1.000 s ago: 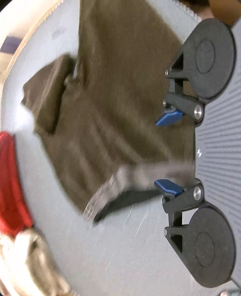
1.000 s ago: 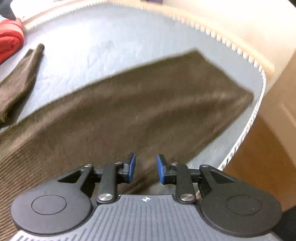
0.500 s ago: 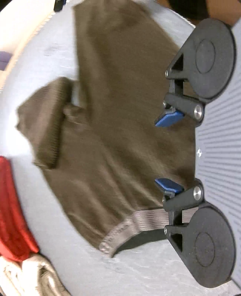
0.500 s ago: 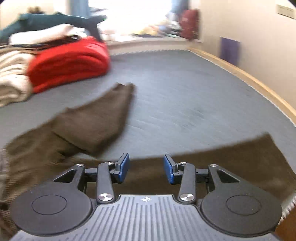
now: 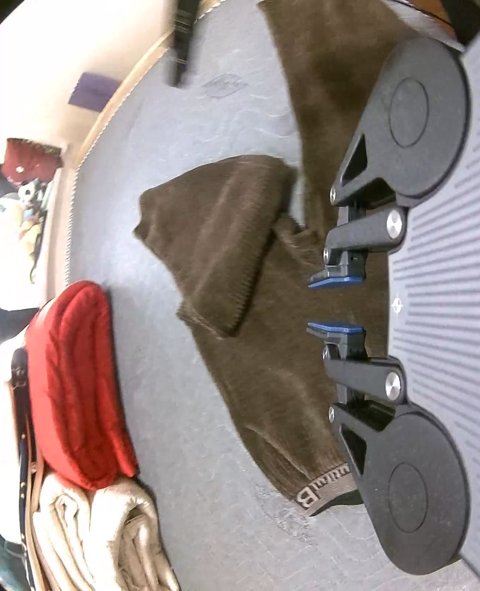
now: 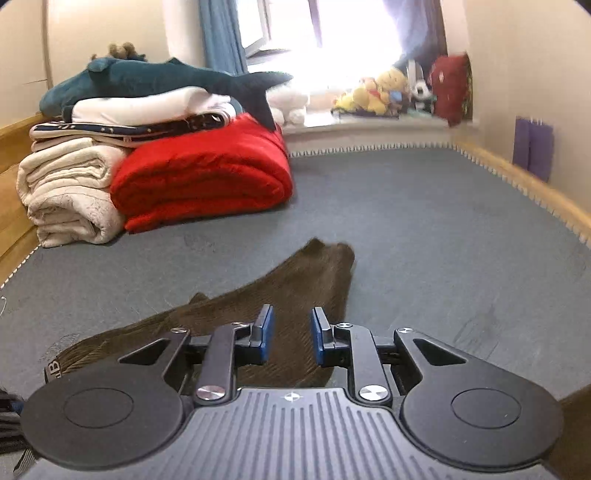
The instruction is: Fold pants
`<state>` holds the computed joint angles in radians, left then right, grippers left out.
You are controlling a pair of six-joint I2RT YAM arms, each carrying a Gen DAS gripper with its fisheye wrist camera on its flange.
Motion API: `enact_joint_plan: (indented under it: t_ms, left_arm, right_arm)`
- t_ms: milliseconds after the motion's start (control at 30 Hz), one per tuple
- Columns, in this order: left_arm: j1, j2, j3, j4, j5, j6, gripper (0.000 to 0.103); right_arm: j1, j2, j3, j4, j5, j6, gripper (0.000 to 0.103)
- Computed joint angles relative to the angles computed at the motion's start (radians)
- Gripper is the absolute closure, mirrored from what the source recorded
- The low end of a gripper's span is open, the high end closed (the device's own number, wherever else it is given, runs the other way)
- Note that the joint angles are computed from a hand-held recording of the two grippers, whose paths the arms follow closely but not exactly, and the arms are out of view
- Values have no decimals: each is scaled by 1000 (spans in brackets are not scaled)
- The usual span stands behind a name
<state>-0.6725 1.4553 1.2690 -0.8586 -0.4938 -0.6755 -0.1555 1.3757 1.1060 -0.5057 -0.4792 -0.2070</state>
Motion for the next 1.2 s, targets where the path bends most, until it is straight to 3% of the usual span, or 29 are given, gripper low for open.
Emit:
enact_joint_plan:
  t_ms: [67, 133, 233, 333, 467, 533, 667, 800, 833, 867, 967, 1067, 1100, 1133, 1167, 1200]
  left_arm:
    - [13, 27, 19, 9, -11, -11, 82]
    - [24, 67, 53, 10, -15, -8, 82]
    - [34, 86, 52, 75, -26, 6, 82]
    - [41, 125, 54, 148, -68, 68, 82]
    - [79, 194, 109, 181, -49, 122, 80]
    - [102, 196, 108, 213, -19, 138, 76]
    - [157, 220, 128, 208, 61, 150, 56]
    - [202, 255, 157, 152, 108, 145, 55]
    - [215, 255, 157, 150, 122, 139, 55]
    - [226, 252, 154, 148, 132, 129, 55]
    - [257, 232, 138, 148, 139, 112, 55]
    - [289, 213, 132, 147, 132, 96, 55]
    - [300, 208, 131, 143, 132, 89, 55]
    - [311, 205, 138, 133, 133, 82, 55]
    - [326, 197, 135, 126, 135, 67, 55]
    - [339, 190, 135, 120, 139, 53, 55]
  right_arm:
    - [36, 71, 29, -50, 58, 50, 80]
    - [43, 128, 44, -3, 9, 129, 80]
    - [70, 183, 54, 93, 69, 203, 80]
    - [74, 289, 121, 90, 102, 294, 80]
    - [98, 434, 211, 39, 131, 378, 79]
    - [105, 513, 264, -3, 151, 418, 78]
    - [109, 638, 343, -73, 194, 519, 64]
    - [114, 702, 380, -79, 99, 514, 64]
    - [125, 702, 381, -78, 117, 501, 71]
    - [133, 698, 381, -79, 135, 496, 89]
    - [143, 627, 360, -62, 132, 524, 93]
    - [177, 467, 301, -12, 11, 379, 93]
    - [175, 434, 307, -46, -112, 311, 93]
    - [160, 435, 347, -161, -312, 208, 93]
    - [154, 440, 380, -288, -448, 80, 93]
    - [162, 430, 388, -396, -514, -70, 93]
